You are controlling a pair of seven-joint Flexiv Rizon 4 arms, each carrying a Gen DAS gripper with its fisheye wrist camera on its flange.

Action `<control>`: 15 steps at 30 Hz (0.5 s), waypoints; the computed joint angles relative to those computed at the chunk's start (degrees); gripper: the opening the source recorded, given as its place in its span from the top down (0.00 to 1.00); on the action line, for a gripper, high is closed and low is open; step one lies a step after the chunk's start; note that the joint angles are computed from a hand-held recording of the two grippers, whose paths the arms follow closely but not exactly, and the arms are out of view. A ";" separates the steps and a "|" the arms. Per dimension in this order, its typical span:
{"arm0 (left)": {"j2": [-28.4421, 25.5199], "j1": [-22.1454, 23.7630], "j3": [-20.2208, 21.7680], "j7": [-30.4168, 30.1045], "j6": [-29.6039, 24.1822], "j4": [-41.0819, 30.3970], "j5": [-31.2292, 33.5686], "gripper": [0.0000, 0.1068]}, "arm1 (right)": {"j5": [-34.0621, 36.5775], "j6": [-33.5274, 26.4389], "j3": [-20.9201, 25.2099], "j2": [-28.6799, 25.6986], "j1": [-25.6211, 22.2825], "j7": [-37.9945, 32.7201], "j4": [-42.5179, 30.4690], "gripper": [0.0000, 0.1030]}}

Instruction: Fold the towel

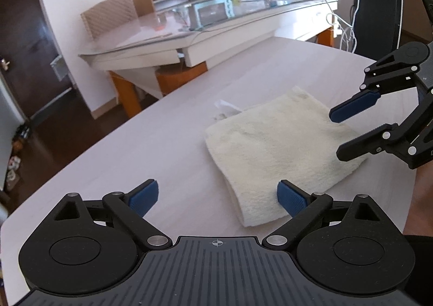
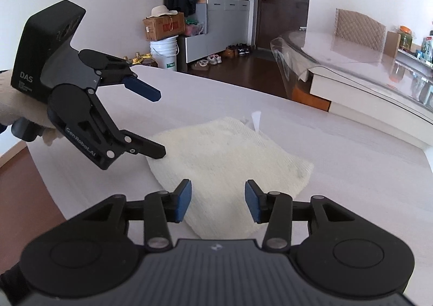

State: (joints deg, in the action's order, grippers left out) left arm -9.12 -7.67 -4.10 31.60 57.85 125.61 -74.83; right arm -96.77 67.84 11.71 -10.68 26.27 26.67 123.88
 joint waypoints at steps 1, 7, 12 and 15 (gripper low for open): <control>-0.16 -0.08 -0.01 -0.03 0.50 0.05 0.09 0.09 | -0.45 0.39 -0.14 -0.35 -0.07 0.27 -0.32 0.54; -0.83 0.13 -0.09 -0.69 1.10 0.24 0.09 0.08 | 2.06 1.12 -0.51 -2.39 0.35 -2.59 -1.02 0.53; -1.07 0.62 -0.03 -1.55 0.40 0.13 0.45 0.07 | 1.22 1.75 -0.71 -2.43 0.12 -1.87 -0.90 0.52; -1.02 0.75 -0.06 -1.43 0.28 0.27 0.19 0.07 | 1.59 1.79 -0.61 -2.10 0.15 -1.47 -0.84 0.52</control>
